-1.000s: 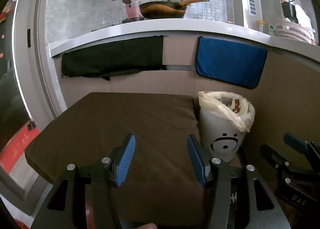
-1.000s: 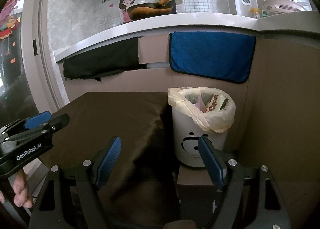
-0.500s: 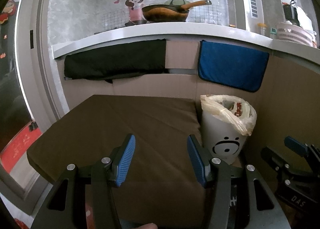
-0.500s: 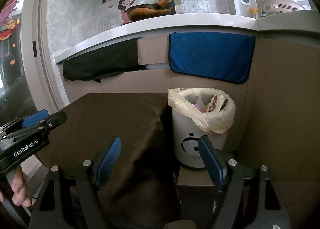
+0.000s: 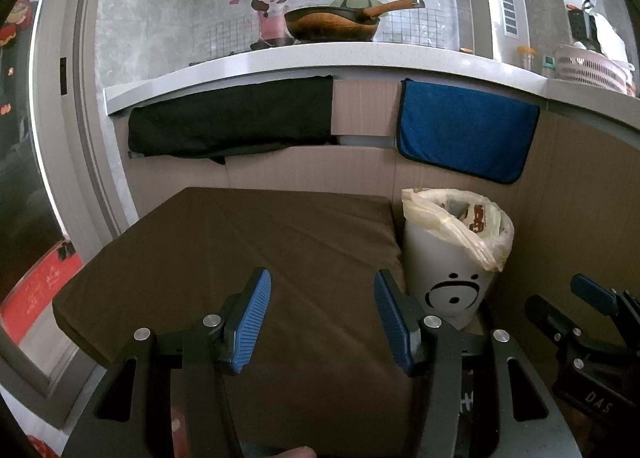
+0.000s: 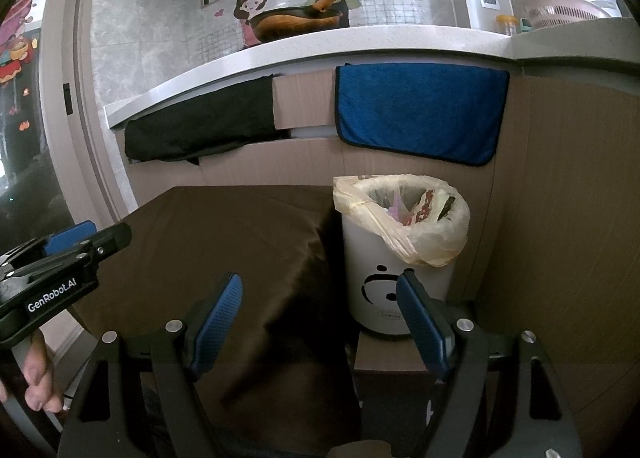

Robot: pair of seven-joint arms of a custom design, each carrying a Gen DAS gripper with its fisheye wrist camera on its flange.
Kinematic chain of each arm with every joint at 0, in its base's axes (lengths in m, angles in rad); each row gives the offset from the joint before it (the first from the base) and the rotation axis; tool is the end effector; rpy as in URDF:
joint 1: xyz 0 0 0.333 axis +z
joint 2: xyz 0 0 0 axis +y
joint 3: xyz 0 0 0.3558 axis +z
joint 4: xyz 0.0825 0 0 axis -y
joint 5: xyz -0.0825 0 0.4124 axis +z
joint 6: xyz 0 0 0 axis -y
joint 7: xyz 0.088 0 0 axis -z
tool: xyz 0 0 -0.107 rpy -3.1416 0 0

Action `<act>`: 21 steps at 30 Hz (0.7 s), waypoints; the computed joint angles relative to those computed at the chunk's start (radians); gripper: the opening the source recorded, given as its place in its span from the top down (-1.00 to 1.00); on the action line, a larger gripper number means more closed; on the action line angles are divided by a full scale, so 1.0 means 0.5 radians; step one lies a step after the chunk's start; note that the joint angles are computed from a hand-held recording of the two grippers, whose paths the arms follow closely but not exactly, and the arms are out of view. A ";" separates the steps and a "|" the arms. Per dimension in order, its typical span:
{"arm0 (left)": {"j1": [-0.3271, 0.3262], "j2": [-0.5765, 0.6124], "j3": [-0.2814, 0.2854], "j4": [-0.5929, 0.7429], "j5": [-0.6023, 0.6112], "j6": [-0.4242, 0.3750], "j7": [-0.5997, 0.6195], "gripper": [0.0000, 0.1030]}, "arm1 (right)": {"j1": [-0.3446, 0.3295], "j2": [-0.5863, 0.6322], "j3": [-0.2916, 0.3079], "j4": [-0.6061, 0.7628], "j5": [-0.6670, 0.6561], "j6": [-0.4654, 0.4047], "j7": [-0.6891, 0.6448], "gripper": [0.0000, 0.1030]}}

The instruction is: Collect trash

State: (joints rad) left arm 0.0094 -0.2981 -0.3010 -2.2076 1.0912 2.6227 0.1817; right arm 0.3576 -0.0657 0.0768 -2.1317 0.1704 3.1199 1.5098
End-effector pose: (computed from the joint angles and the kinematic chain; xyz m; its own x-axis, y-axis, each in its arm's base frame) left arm 0.4941 -0.1869 0.5935 0.2855 -0.9581 -0.0218 -0.4593 -0.1168 -0.8805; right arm 0.5472 0.2392 0.5925 0.3724 -0.9235 -0.0917 -0.4900 -0.1117 -0.8646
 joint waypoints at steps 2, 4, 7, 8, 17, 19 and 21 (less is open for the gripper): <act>-0.003 0.005 -0.005 0.007 0.000 -0.011 -0.004 -0.06 | -0.013 -0.006 0.009 -0.005 -0.037 0.002 0.038 -0.49; -0.008 0.008 -0.005 0.011 -0.004 -0.020 -0.004 -0.06 | -0.017 -0.008 0.011 -0.009 -0.049 0.006 0.051 -0.49; -0.014 0.011 -0.005 0.013 -0.003 -0.027 -0.009 -0.06 | -0.024 -0.010 0.016 -0.011 -0.074 0.004 0.076 -0.49; -0.014 0.011 -0.004 0.014 0.000 -0.026 -0.011 -0.06 | -0.024 -0.012 0.015 -0.012 -0.078 0.003 0.081 -0.49; -0.017 0.011 0.001 0.011 0.000 -0.021 -0.010 -0.06 | -0.022 -0.013 0.009 -0.016 -0.099 0.009 0.104 -0.49; -0.017 0.010 0.005 0.009 0.000 -0.015 -0.008 -0.06 | -0.015 -0.012 0.004 -0.014 -0.085 0.006 0.088 -0.49; -0.018 0.012 0.005 0.010 -0.004 -0.015 -0.005 -0.06 | -0.013 -0.012 0.003 -0.012 -0.079 0.003 0.085 -0.49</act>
State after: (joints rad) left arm 0.0003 -0.2923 -0.2987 -2.2024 1.0890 2.6151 0.1792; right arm 0.3510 -0.0715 0.0782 -2.1378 0.1308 3.1215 1.5521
